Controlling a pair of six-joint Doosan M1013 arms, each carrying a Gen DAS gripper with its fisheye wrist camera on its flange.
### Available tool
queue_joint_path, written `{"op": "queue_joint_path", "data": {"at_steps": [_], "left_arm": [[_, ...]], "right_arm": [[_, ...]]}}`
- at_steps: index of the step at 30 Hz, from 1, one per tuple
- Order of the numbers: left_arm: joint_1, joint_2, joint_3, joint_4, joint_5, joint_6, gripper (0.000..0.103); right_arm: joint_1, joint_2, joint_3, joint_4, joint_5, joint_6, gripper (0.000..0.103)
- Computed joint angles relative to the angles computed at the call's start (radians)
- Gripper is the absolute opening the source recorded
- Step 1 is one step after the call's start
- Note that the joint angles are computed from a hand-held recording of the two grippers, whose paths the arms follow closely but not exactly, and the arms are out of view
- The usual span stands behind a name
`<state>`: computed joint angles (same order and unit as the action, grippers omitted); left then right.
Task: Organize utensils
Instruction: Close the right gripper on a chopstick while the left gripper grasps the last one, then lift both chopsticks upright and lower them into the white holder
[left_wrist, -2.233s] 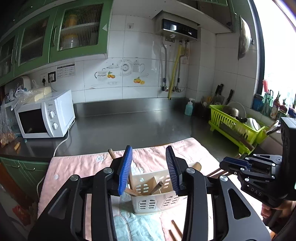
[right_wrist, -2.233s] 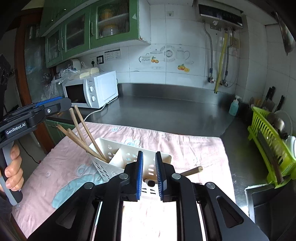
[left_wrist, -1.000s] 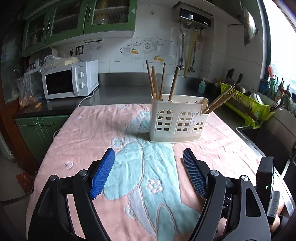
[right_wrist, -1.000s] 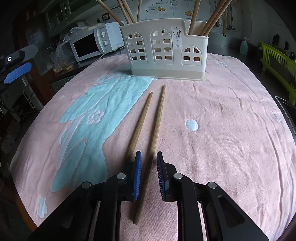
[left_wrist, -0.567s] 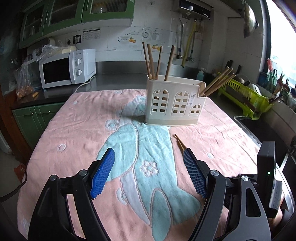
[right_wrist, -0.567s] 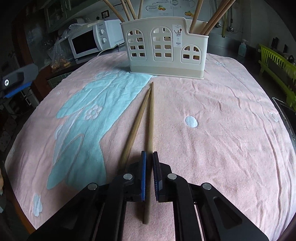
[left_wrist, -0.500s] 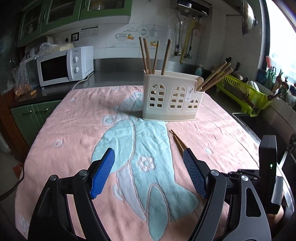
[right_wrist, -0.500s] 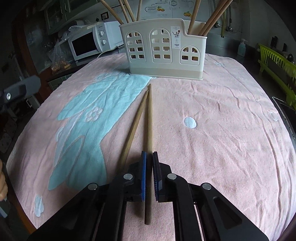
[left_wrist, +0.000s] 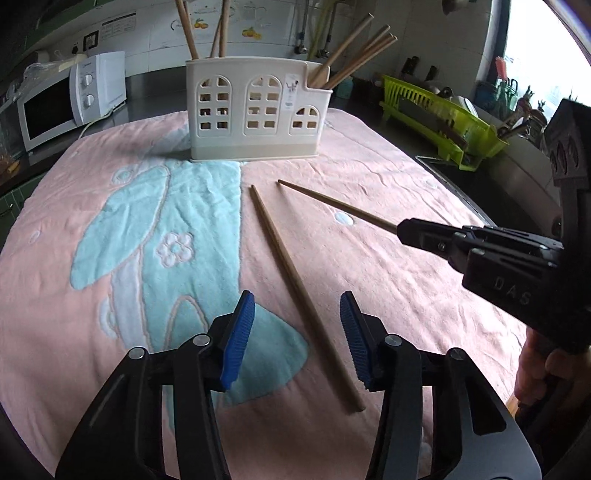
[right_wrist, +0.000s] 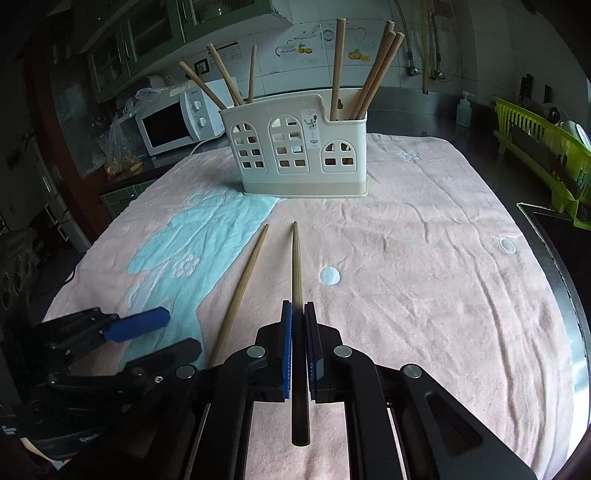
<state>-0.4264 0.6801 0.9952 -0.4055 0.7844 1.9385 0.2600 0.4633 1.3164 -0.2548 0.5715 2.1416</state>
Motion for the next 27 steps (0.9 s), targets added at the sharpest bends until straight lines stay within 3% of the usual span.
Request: {"op": "queue_joint_path", "data": {"at_steps": [10, 19, 27], "left_arm": [[-0.027, 0.041, -0.055, 0.085, 0.069, -0.058, 0.017], [-0.021, 0.046, -0.074, 0.105, 0.091, -0.062, 0.006], [0.015, 0.012, -0.050, 0.003, -0.016, -0.006, 0.005]], "right_arm": [[-0.003, -0.016, 0.023, -0.015, -0.029, 0.022, 0.006], [-0.003, -0.027, 0.030, -0.044, -0.044, 0.049, 0.006], [-0.001, -0.040, 0.024, -0.092, -0.068, 0.083, 0.006]]}}
